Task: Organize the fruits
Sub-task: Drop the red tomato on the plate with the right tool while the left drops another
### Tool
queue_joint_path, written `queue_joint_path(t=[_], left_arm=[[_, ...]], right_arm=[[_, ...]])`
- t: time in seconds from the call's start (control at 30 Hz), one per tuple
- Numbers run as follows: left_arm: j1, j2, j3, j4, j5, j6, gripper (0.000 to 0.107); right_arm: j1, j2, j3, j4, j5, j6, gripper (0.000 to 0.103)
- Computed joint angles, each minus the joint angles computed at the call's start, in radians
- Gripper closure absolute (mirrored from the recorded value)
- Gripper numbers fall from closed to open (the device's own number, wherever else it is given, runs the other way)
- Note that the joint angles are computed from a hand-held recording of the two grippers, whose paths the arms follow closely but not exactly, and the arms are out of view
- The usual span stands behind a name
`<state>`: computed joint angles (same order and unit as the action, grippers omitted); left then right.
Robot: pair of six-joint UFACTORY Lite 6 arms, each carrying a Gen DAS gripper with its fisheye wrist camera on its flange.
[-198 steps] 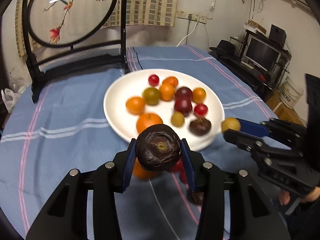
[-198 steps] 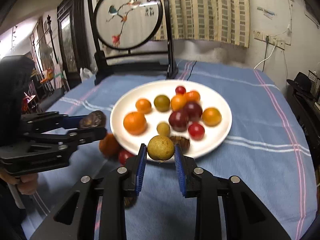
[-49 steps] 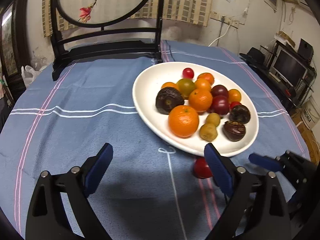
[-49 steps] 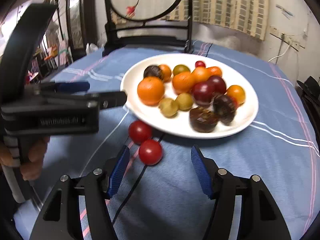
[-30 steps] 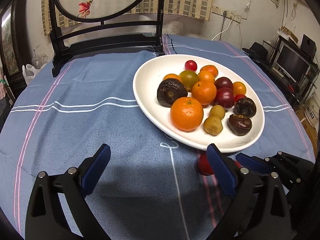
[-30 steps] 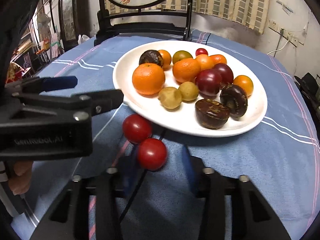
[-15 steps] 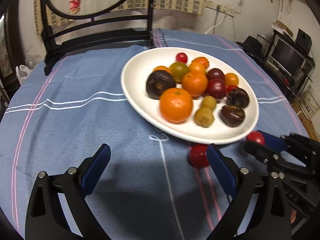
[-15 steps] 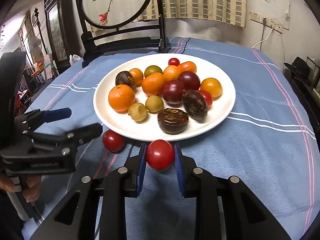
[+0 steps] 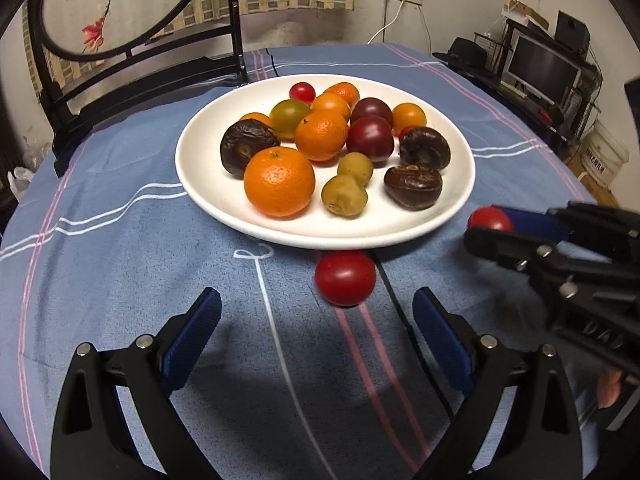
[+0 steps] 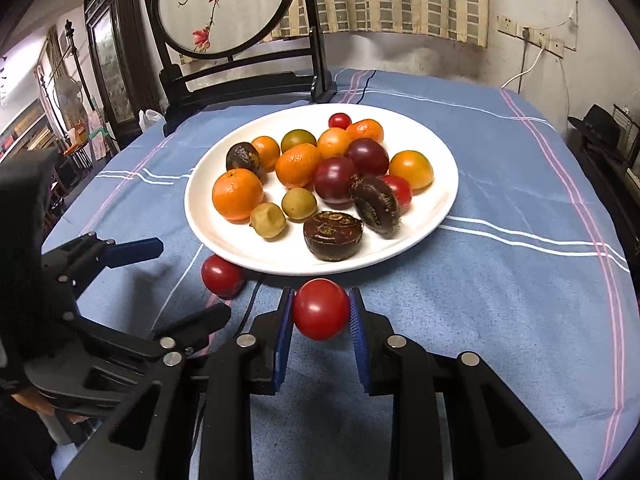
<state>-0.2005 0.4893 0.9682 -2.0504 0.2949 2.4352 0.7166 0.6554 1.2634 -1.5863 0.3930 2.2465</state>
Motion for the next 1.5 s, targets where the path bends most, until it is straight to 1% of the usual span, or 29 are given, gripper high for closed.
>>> queue_joint_path(t=[0.1, 0.17, 0.27, 0.33, 0.37, 0.4, 0.47, 0.5, 0.53, 0.57, 0.63, 0.77, 0.8, 0.87, 0.9, 0.93, 0.97, 1.0, 1.03, 1.1, 1.17, 1.23, 1.33, 1.43, 1.5], left_arm=[[-0.006, 0.007, 0.001, -0.046, 0.007, 0.037, 0.012], [-0.011, 0.021, 0.014, -0.056, 0.012, 0.021, 0.013], [-0.018, 0.047, 0.043, 0.01, 0.02, -0.053, 0.022], [-0.028, 0.08, 0.076, 0.063, 0.014, -0.11, 0.036], [-0.033, 0.097, 0.092, 0.078, 0.004, -0.134, 0.039], [-0.034, 0.099, 0.093, 0.057, 0.004, -0.115, 0.04], [-0.041, 0.099, 0.089, -0.012, 0.0, -0.046, 0.045], [-0.041, 0.097, 0.085, -0.026, 0.003, -0.03, 0.055], [-0.036, 0.096, 0.085, -0.015, 0.011, -0.035, 0.064], [-0.033, 0.095, 0.087, 0.021, 0.017, -0.065, 0.066], [-0.026, 0.089, 0.087, 0.102, 0.027, -0.121, 0.075], [-0.015, 0.041, 0.045, 0.096, 0.035, -0.095, 0.075], [-0.009, 0.02, 0.031, 0.104, 0.041, -0.1, 0.075], [0.005, -0.011, 0.017, 0.166, 0.058, -0.172, 0.075], [0.009, -0.023, 0.008, 0.152, 0.069, -0.161, 0.075], [0.007, -0.052, -0.013, 0.097, 0.074, -0.108, 0.075], [0.003, -0.078, -0.038, 0.003, 0.077, -0.013, 0.075], [0.0, -0.103, -0.055, -0.05, 0.08, 0.039, 0.075], [-0.002, -0.117, -0.059, -0.069, 0.081, 0.049, 0.075], [0.003, -0.122, -0.036, -0.02, 0.083, -0.027, 0.075], [-0.006, -0.097, 0.026, 0.038, 0.054, -0.125, 0.075], [-0.028, -0.063, 0.088, 0.056, 0.019, -0.173, 0.075], [-0.063, -0.003, 0.178, 0.031, -0.042, -0.193, 0.075], [-0.076, 0.061, 0.269, 0.116, -0.088, -0.318, 0.075], [-0.081, 0.095, 0.311, 0.151, -0.113, -0.368, 0.075]], right_arm=[[-0.003, -0.013, -0.015, -0.018, -0.001, 0.021, 0.074], [-0.003, -0.008, -0.009, -0.011, -0.005, 0.011, 0.074], [0.003, 0.0, 0.0, -0.018, -0.008, 0.008, 0.074], [0.004, 0.001, 0.002, -0.023, -0.013, 0.008, 0.074], [0.005, 0.002, 0.003, -0.026, -0.013, 0.009, 0.074], [0.006, 0.002, 0.004, -0.031, -0.013, 0.012, 0.074], [0.006, 0.0, 0.003, -0.037, -0.015, 0.013, 0.074], [0.007, 0.0, 0.003, -0.041, -0.014, 0.017, 0.074], [0.007, -0.002, 0.001, -0.046, -0.012, 0.021, 0.074], [0.008, -0.005, -0.001, -0.05, -0.01, 0.025, 0.074], [0.012, -0.01, -0.005, -0.057, -0.003, 0.028, 0.074], [0.016, -0.026, -0.022, -0.087, 0.003, 0.056, 0.074], [0.018, -0.034, -0.029, -0.099, 0.006, 0.068, 0.074], [0.021, -0.05, -0.046, -0.14, 0.013, 0.109, 0.074], [0.023, -0.057, -0.053, -0.154, 0.018, 0.125, 0.074], [0.023, -0.064, -0.061, -0.172, 0.023, 0.146, 0.074], [0.023, -0.071, -0.07, -0.197, 0.031, 0.176, 0.074], [0.023, -0.078, -0.08, -0.23, 0.039, 0.213, 0.074], [0.024, -0.083, -0.085, -0.253, 0.048, 0.239, 0.074], [0.027, -0.089, -0.099, -0.317, 0.083, 0.312, 0.074], [0.024, -0.079, -0.092, -0.344, 0.106, 0.335, 0.074], [0.025, -0.053, -0.063, -0.291, 0.135, 0.278, 0.074], [0.031, -0.013, -0.018, -0.237, 0.183, 0.223, 0.074], [0.03, 0.033, 0.038, -0.225, 0.196, 0.196, 0.074], [0.029, 0.073, 0.093, -0.171, 0.184, 0.121, 0.074]])
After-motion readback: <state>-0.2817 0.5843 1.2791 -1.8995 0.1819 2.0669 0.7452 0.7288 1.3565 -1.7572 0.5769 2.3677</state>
